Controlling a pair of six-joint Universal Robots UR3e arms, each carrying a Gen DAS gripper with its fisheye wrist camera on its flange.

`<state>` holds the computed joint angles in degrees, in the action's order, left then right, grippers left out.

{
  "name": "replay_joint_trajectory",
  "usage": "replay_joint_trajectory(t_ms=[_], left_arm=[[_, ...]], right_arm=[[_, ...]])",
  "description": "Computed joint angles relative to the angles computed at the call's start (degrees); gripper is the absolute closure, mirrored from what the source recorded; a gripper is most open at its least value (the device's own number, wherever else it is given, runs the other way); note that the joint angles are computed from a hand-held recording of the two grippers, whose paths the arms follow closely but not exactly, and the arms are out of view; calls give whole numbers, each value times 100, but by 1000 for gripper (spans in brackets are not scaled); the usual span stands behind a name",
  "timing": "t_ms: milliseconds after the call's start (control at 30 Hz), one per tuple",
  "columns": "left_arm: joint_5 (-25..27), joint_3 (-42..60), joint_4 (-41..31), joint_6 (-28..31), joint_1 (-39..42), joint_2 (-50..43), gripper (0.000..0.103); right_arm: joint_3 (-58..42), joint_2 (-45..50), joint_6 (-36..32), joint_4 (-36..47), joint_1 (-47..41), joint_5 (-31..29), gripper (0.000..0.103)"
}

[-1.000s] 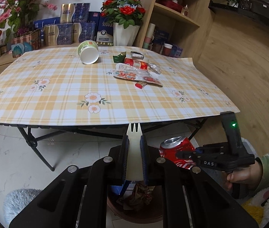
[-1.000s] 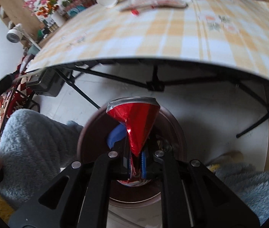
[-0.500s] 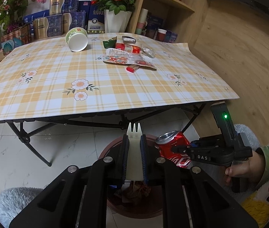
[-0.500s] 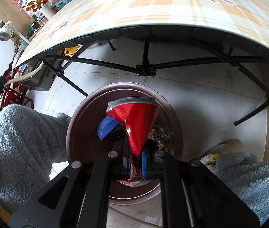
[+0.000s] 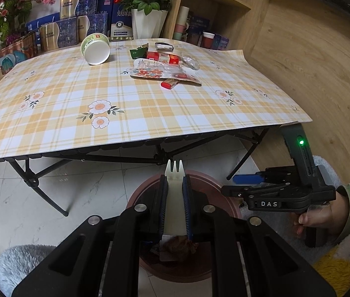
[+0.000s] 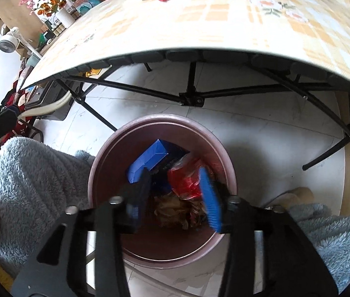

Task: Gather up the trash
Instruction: 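Lower the white fork into the brown bin and open the left gripper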

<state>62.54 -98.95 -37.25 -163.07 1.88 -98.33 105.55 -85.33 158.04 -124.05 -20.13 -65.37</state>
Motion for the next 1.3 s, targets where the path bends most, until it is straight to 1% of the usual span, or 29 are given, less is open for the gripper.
replay_joint_trajectory(t_ms=[33, 100, 133, 200, 267, 400, 533, 667, 733, 967, 1300], left_arm=[[-1, 3, -5, -1, 2, -4, 90], [-4, -1, -11, 0, 6, -9, 90], [-8, 0, -26, 3, 9, -4, 90], [0, 22, -63, 10, 1, -20, 90], [15, 84, -148, 37, -21, -66, 90], [134, 373, -490, 170, -164, -303, 90], [242, 695, -846, 363, -371, -590, 90], [439, 1108, -1294, 528, -627, -971, 90], [494, 1185, -1377, 546, -691, -1073, 90], [626, 1484, -1890, 533, -766, -1396, 90], [617, 1652, -2140, 476, -760, -1526, 90]], right_arm=[[21, -49, 12, -54, -8, 12, 45], [74, -155, 38, -172, -27, 35, 31], [118, -236, 68, -283, -35, 34, 28], [189, -389, 113, -494, -46, 42, 17], [248, -545, 175, -704, -48, 4, 11], [267, -767, 322, -1151, -104, -45, 7], [252, -954, 584, -1637, -248, -77, 6], [304, -1124, 749, -1807, -470, 31, 6], [359, -1177, 760, -1885, -526, -17, 6], [431, -1218, 977, -1845, -668, 13, 6], [471, -1194, 1027, -1815, -652, -96, 6]])
